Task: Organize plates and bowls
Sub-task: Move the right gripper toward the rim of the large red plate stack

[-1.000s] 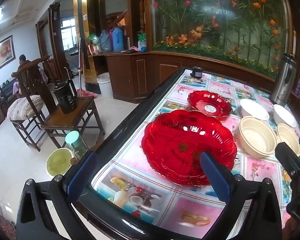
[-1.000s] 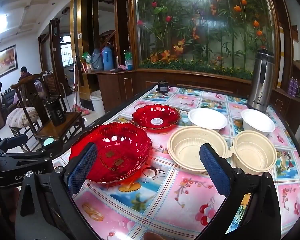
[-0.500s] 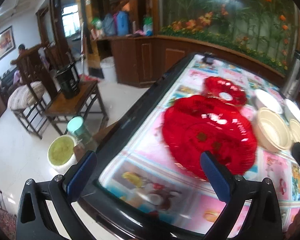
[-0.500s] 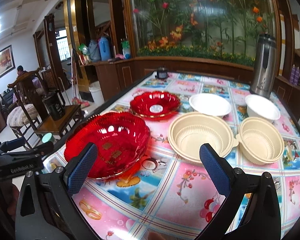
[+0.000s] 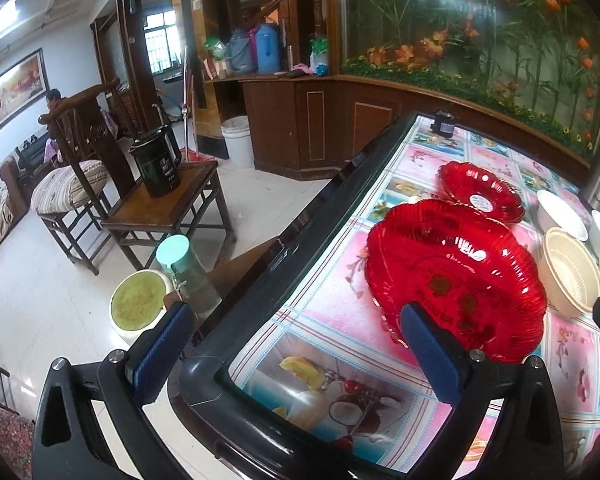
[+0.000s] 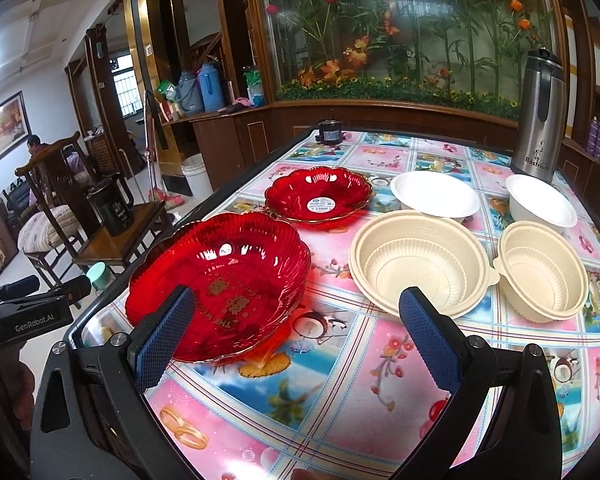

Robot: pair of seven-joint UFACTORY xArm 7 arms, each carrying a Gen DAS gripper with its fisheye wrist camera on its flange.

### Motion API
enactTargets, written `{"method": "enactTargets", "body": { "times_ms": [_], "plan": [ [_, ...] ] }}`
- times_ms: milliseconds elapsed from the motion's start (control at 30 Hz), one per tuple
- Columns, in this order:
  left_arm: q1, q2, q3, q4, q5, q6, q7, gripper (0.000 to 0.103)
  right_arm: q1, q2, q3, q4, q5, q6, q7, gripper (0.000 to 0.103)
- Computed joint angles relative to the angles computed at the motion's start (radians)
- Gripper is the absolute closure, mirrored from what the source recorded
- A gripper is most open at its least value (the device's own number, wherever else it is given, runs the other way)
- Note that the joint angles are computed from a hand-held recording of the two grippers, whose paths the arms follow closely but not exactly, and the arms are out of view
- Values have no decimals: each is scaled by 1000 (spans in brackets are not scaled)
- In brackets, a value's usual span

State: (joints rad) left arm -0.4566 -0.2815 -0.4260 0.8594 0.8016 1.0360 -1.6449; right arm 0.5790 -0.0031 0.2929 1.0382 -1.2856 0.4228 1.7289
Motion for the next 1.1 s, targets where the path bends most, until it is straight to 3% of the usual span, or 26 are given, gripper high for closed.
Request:
{"method": "enactTargets", "body": {
  "times_ms": [600,1100],
  "plan": [
    [-22,46,4,38,31,-2,12,0,-4,23,-21,12,7,-45,17,0],
    [-32,117,59,78,26,-1,48,0,-2,87,-63,69,78,-106,-35,0]
  ]
}}
